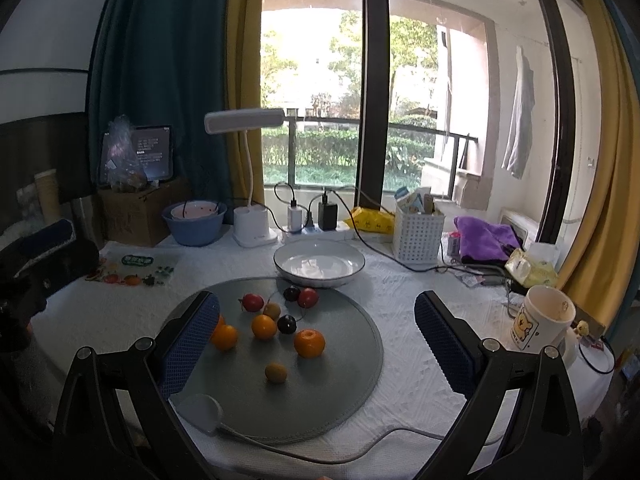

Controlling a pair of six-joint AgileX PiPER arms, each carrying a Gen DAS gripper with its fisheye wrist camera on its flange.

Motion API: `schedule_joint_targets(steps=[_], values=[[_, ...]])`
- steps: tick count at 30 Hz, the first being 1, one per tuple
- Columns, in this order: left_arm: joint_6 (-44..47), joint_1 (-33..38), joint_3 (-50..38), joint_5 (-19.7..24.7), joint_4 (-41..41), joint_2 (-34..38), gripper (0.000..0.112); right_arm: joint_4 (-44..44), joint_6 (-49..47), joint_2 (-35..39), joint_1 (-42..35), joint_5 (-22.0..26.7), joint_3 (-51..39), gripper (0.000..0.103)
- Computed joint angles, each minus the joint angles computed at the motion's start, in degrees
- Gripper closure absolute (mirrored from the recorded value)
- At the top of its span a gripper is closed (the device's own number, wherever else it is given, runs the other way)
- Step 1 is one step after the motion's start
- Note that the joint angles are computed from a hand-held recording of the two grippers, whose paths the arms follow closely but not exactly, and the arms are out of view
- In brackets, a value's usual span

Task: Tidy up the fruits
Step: 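Grasp the small yellow citrus with the right tool while the left tool grasps an orange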

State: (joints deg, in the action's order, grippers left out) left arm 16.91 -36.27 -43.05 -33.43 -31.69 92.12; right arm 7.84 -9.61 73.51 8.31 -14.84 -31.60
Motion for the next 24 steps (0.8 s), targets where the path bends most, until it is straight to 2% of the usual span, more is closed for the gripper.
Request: schedule_joint_targets(steps=[4, 10, 14, 19, 21, 24], values=[[0.6, 1.0, -2.9, 3.6, -0.5, 3.6, 0.01, -1.5, 1.8, 4.1, -1.1, -0.1, -1.4, 0.003], [0.3, 3.0, -7.4, 8.5, -0.1, 9.5, 0.01, -8.1, 7.8, 11.4, -2.4, 0.6, -4.7, 0.004], [-2.1, 4.7, -10.1, 11.8, 2.3, 13.1, 0.01, -15.1, 14.3, 16.4, -2.1, 2.4, -7.4, 0.012], [-6.2, 6.5, -12.8, 15.4, 7.0, 16.9, 0.011, -23.4, 22.5, 21.4, -1.5, 4.0, -10.1, 0.016], [-7.3, 7.1, -14.4, 17.5, 8.4, 18.3, 0.016, -28.5, 27.6, 23.0, -1.5, 4.7, -11.2, 0.018], [-7.6, 8.0, -17.3, 21.1, 9.1, 20.6, 0.019, -34.9, 34.1, 25.5, -1.4, 5.3, -12.8, 0.029]])
